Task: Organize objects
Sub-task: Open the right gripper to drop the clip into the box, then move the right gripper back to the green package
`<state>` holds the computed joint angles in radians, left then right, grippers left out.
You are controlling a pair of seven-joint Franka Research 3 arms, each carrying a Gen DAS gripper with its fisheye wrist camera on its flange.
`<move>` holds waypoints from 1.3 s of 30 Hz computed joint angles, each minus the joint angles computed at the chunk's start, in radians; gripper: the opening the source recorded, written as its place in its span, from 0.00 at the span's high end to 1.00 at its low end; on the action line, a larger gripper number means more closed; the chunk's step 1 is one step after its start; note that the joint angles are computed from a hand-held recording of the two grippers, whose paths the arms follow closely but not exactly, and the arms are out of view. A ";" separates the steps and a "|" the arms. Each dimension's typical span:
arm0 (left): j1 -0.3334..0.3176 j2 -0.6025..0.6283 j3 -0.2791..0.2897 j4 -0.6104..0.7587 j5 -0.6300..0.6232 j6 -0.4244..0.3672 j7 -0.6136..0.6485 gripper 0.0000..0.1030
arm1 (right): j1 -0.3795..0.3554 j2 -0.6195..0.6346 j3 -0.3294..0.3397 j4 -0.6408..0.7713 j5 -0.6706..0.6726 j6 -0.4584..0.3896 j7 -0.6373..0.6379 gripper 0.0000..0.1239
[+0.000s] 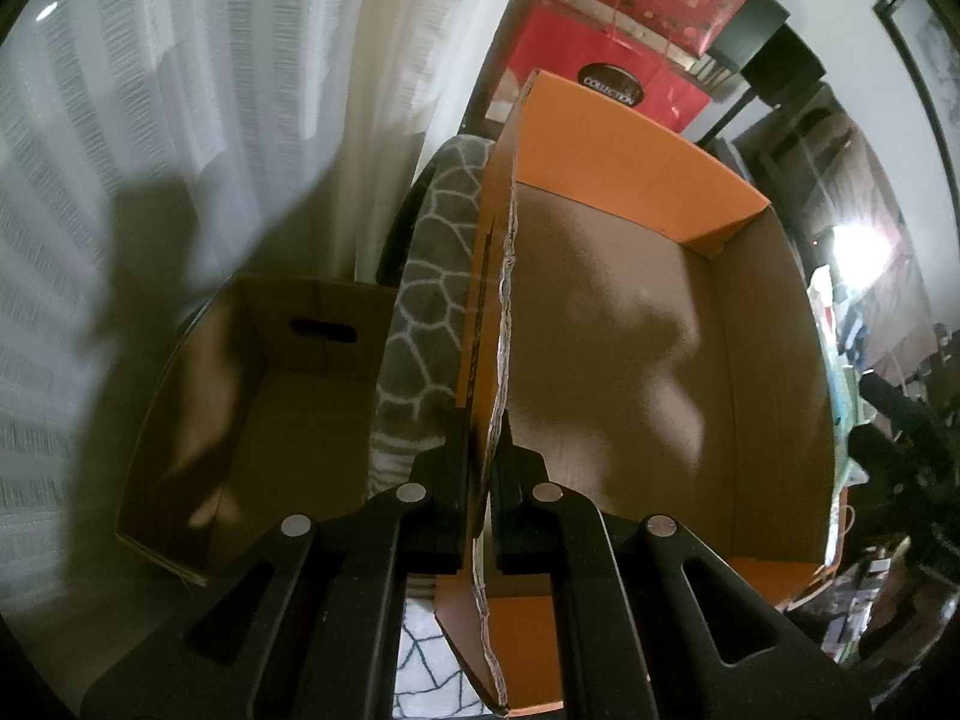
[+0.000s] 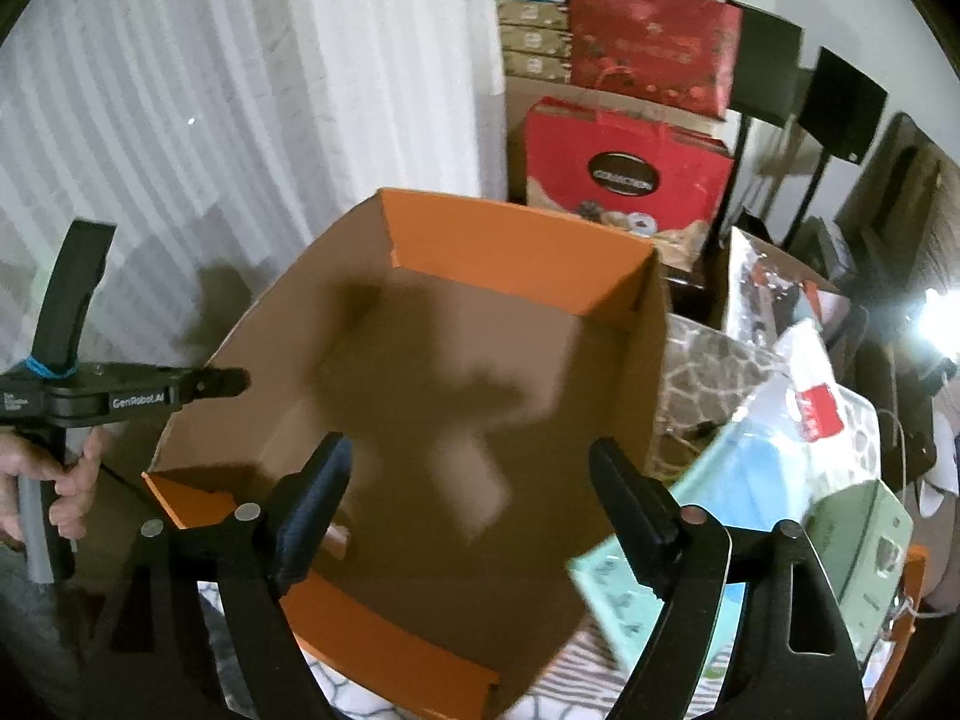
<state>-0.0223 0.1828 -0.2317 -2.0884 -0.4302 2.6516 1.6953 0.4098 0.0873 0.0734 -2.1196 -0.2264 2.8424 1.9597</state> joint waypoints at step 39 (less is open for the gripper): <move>0.002 0.002 -0.001 0.001 0.004 0.002 -0.004 0.95 | -0.291 -0.223 0.048 -0.242 -0.210 0.040 0.306 0.17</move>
